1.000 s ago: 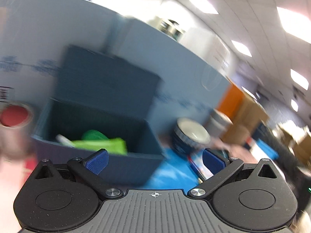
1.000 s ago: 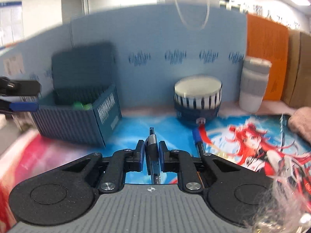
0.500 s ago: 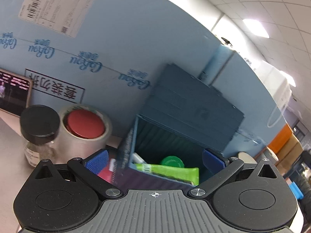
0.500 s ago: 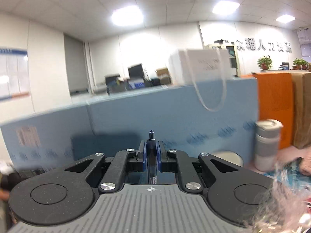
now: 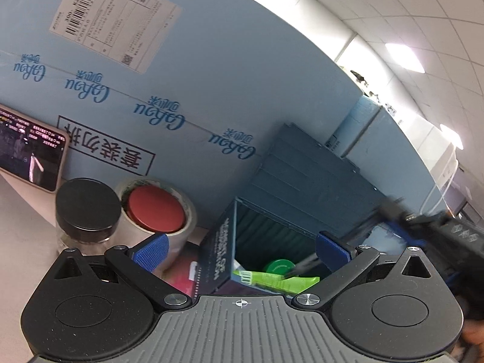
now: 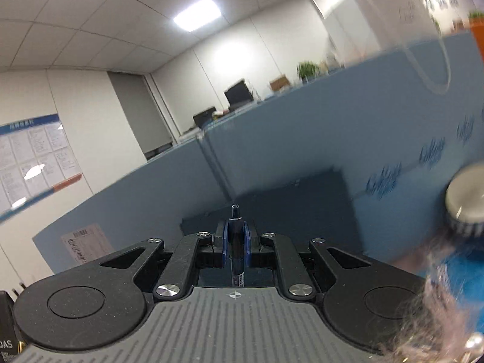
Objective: Organize rigid objects
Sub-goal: 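Carry the black pen with the right gripper and release it into the blue box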
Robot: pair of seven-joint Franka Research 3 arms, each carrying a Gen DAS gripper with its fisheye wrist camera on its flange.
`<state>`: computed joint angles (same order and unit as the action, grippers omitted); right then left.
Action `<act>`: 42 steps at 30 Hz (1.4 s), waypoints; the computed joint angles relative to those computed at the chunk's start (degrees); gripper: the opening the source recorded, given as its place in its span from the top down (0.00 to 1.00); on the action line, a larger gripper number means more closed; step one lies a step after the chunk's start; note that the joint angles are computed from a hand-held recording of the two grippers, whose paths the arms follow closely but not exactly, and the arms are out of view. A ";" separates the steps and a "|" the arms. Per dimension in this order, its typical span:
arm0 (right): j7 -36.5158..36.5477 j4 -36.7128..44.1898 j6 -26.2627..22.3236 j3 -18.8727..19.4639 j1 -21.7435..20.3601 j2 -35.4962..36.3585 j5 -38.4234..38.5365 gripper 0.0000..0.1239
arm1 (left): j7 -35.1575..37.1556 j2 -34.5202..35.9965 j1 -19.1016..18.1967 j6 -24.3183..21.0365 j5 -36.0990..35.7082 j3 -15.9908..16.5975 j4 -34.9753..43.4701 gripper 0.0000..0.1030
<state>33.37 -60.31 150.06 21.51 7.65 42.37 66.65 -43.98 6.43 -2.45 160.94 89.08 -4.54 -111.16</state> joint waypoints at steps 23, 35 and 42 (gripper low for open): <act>16.88 -3.90 6.62 -6.56 6.87 0.97 -25.03 0.62 | 0.14 0.11 0.16 1.75 1.64 0.04 0.32 0.00; 0.90 -14.11 22.65 3.53 0.10 -4.07 -22.82 0.20 | -3.19 -0.86 0.02 0.93 5.48 -0.53 0.21 0.00; -18.41 -18.99 23.90 16.38 -11.90 -6.70 -7.83 0.17 | -1.19 -0.28 -0.73 0.57 6.23 -1.29 1.64 0.00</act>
<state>14.96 -79.30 173.96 37.89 -4.25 35.66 58.82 -45.17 6.14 -3.18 161.51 95.31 -5.83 -109.52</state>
